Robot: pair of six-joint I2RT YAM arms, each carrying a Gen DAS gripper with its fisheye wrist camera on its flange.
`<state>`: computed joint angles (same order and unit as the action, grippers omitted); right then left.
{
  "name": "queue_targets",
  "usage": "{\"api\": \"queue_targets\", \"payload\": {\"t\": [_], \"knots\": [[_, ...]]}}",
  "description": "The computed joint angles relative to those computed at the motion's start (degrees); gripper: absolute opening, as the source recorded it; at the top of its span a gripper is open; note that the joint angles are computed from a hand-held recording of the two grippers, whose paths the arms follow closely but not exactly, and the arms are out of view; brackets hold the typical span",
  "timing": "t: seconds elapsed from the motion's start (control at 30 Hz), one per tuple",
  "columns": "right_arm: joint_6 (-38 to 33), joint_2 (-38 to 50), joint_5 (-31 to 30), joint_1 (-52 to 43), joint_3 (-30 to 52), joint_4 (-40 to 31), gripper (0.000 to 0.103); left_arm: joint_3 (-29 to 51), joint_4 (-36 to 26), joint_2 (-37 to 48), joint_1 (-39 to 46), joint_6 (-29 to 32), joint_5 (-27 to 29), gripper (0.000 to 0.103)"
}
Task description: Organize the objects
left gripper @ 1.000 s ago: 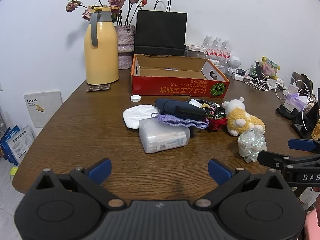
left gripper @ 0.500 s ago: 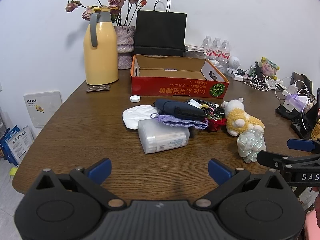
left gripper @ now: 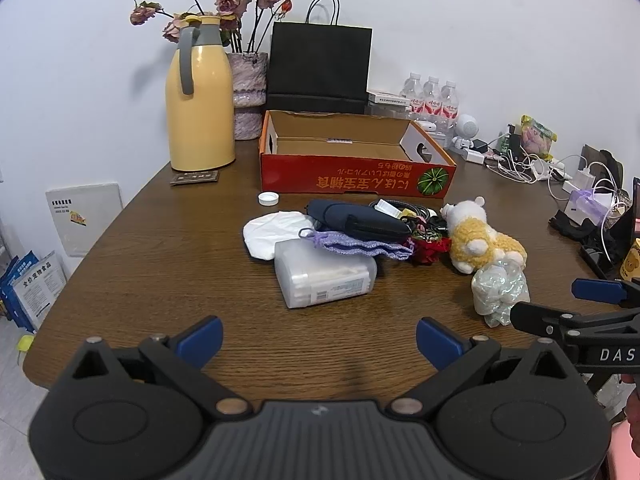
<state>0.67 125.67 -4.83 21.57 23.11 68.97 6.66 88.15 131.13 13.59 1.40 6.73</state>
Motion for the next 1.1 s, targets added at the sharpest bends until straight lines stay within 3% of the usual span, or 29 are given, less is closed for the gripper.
{"api": "queue_targets", "payload": {"t": [0.77, 1.1], "knots": [[0.1, -0.5, 0.2, 0.2, 0.2, -0.9, 0.103, 0.5, 1.0, 1.7, 0.4, 0.1, 0.6, 0.103], [-0.1, 1.5, -0.3, -0.4, 3.7, -3.6, 0.103, 3.9, -4.6, 0.8, -0.1, -0.3, -0.3, 0.103]]}}
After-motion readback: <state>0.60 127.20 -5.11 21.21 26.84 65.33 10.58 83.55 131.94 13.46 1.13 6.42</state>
